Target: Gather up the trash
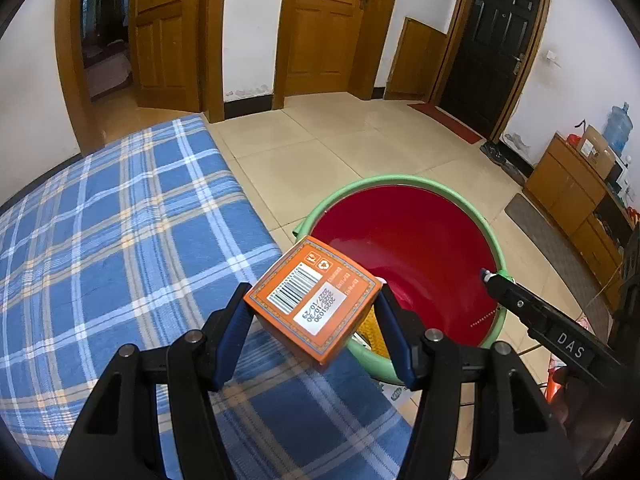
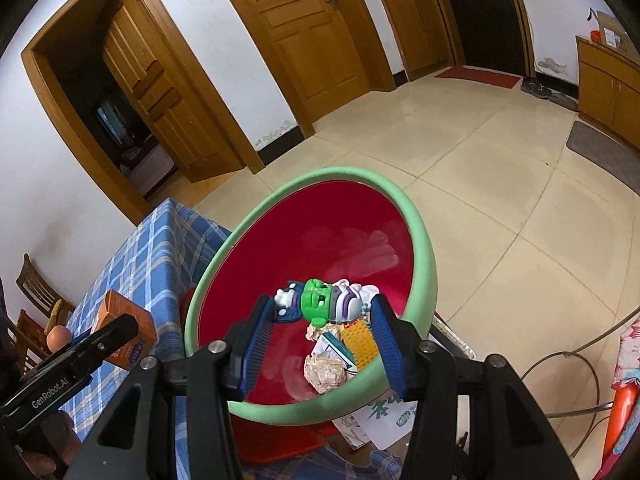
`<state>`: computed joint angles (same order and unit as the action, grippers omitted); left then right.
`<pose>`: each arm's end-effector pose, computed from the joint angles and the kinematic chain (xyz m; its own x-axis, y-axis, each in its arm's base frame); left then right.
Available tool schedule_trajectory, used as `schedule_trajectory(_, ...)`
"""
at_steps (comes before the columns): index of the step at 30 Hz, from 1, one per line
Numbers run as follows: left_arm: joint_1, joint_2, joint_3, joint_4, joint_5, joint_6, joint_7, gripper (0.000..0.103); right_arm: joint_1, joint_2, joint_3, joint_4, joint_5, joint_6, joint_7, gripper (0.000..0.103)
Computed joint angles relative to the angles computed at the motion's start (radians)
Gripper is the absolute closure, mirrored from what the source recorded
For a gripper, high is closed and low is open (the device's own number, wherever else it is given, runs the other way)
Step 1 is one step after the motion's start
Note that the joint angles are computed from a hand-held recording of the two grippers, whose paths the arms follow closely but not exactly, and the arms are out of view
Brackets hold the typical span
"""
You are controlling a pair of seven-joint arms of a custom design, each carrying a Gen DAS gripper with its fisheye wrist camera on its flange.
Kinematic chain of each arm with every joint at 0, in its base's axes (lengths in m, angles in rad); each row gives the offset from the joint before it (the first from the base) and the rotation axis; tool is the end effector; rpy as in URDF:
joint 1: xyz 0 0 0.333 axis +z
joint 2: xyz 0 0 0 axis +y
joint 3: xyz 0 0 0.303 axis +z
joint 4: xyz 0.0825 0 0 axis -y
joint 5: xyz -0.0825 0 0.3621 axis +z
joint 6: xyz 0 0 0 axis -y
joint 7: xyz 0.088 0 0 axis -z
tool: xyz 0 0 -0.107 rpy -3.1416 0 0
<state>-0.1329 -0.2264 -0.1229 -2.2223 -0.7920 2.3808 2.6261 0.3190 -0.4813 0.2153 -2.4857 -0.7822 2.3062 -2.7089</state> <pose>0.4807 -0.1365 0.5081 -0.7653 -0.6276 0.1428 -0.5546 0.5303 -0.6413 0.3624 0.2041 0.4886 -0.7209 -0.5959 -0.3538 -0.3035 0.7305 -0.6118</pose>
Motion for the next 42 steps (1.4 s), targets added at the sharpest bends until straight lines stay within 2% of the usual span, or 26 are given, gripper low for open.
schedule_trajectory(5, -0.010, 0.004, -0.007, -0.004, -0.004, 0.008, 0.007, 0.042, -0.004, -0.024, 0.006, -0.020, -0.014, 0.009, 0.017, 0.048)
schedule_trajectory(21, -0.050, 0.030, -0.036, -0.016, -0.006, 0.066, 0.042, 0.042, 0.003, -0.096, 0.032, -0.041, -0.030, -0.065, 0.059, 0.041)
schedule_trajectory(26, -0.055, 0.020, -0.030, -0.022, -0.012, 0.042, 0.054, 0.041, 0.004, -0.105, 0.031, -0.050, -0.031, -0.066, 0.074, 0.040)
schedule_trajectory(28, -0.056, 0.016, -0.030, -0.023, -0.015, 0.045, 0.055, 0.035, 0.004, -0.108, 0.031, -0.052, -0.031, -0.067, 0.075, 0.040)
schedule_trajectory(42, -0.029, -0.024, -0.002, -0.032, -0.027, 0.022, 0.037, 0.035, 0.012, -0.091, 0.045, -0.021, -0.048, -0.087, 0.076, 0.036)
